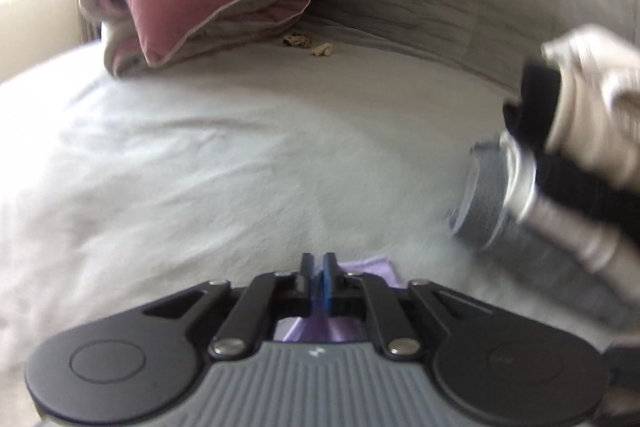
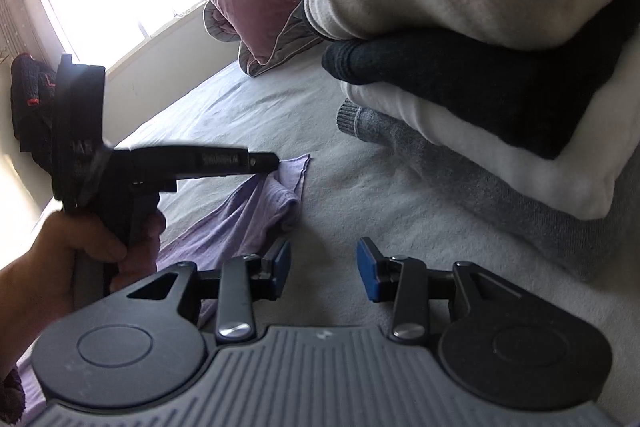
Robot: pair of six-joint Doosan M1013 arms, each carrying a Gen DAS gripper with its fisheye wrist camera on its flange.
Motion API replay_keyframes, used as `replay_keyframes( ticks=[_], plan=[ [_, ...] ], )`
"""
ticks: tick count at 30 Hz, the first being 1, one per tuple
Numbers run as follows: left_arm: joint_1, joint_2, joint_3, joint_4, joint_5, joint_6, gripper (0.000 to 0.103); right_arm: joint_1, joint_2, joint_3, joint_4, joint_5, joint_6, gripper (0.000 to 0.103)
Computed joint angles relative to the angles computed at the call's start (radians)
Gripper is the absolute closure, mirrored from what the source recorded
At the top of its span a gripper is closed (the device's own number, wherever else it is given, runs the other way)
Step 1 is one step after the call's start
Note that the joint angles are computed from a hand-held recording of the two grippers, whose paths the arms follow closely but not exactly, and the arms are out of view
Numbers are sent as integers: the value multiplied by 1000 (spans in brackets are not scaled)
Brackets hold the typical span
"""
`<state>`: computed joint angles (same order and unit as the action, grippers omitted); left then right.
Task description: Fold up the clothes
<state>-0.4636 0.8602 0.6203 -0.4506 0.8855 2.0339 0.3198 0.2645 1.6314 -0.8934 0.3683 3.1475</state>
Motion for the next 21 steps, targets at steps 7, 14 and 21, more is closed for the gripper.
replay_keyframes(
  ticks=[7, 14, 21],
  plan=[
    [-10, 49, -111, -5, 153, 84, 73, 3, 3, -2, -56, 5, 71, 62],
    [-7, -24, 51, -134, -12, 203, 102, -21, 3, 18, -104, -121, 192, 60],
    [13, -38, 72, -326, -38, 290, 102, -35, 22, 10, -71, -213, 156, 60]
  ],
)
